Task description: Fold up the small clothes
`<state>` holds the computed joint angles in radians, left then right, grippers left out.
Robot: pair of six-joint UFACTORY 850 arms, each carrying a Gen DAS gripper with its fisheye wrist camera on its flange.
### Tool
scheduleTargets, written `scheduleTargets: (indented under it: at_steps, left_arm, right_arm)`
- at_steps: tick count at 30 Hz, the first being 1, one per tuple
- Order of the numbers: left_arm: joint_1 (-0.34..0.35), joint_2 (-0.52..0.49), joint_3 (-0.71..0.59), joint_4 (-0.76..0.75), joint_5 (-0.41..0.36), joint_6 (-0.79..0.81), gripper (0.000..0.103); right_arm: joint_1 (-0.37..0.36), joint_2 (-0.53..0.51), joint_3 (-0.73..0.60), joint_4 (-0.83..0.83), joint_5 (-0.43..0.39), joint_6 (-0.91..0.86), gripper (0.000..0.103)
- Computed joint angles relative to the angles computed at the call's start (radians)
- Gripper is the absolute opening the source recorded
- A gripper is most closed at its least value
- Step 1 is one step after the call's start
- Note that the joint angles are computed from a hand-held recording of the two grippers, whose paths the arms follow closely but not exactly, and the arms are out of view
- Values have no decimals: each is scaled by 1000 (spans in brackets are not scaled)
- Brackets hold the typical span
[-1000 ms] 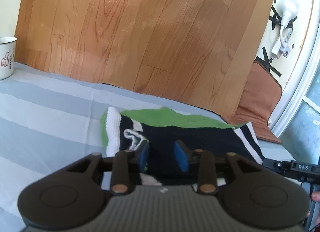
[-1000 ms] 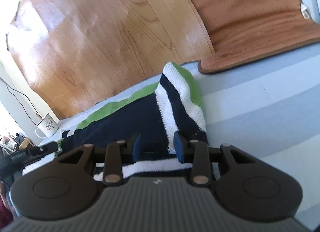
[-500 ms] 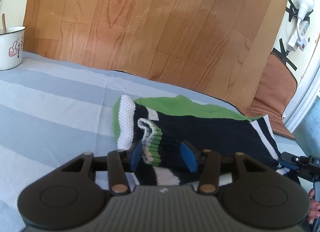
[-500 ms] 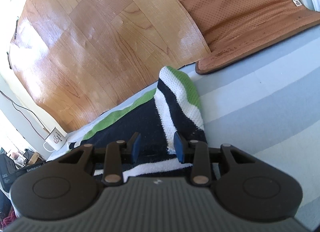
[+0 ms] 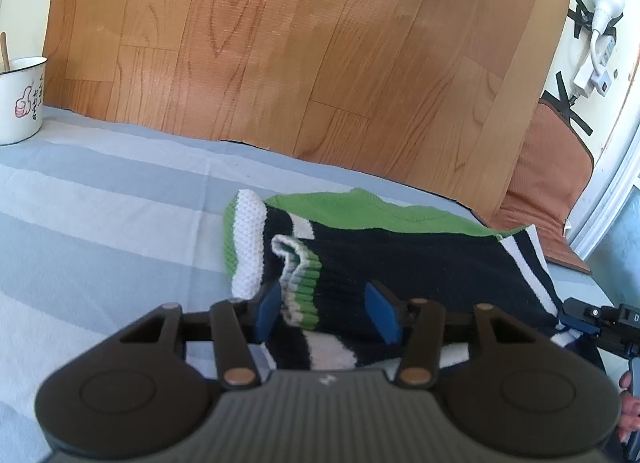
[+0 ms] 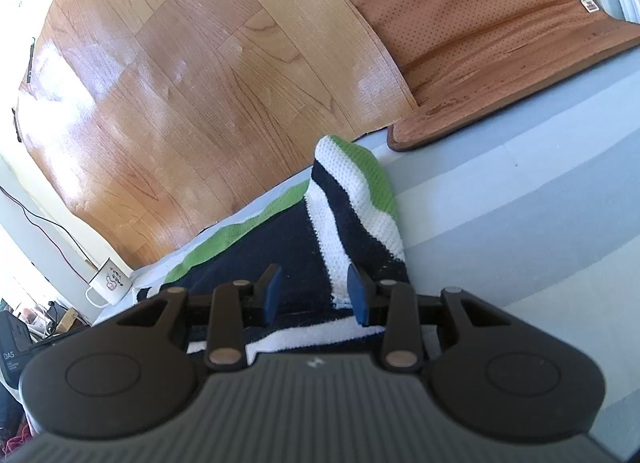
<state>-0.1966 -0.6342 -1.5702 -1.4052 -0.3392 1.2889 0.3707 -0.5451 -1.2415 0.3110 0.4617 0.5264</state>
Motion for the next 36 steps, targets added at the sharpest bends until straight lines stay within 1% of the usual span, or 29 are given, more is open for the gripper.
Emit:
scheduleTargets:
  at_steps: [15, 25, 33, 36]
  left_arm:
    - [-1, -2, -2, 11, 2, 1, 51]
    - [-4, 0, 1, 6, 8, 5, 52]
    - [-6, -3, -6, 30, 15, 4, 52]
    - [-2, -5, -7, 17, 1, 10, 53]
  right_arm:
    - [0, 0, -1, 1, -1, -2, 39]
    - [1, 0, 0, 3, 0, -2, 39]
    - [1, -1, -2, 6, -5, 2, 39]
    - [1, -2, -4, 11, -8, -1, 39]
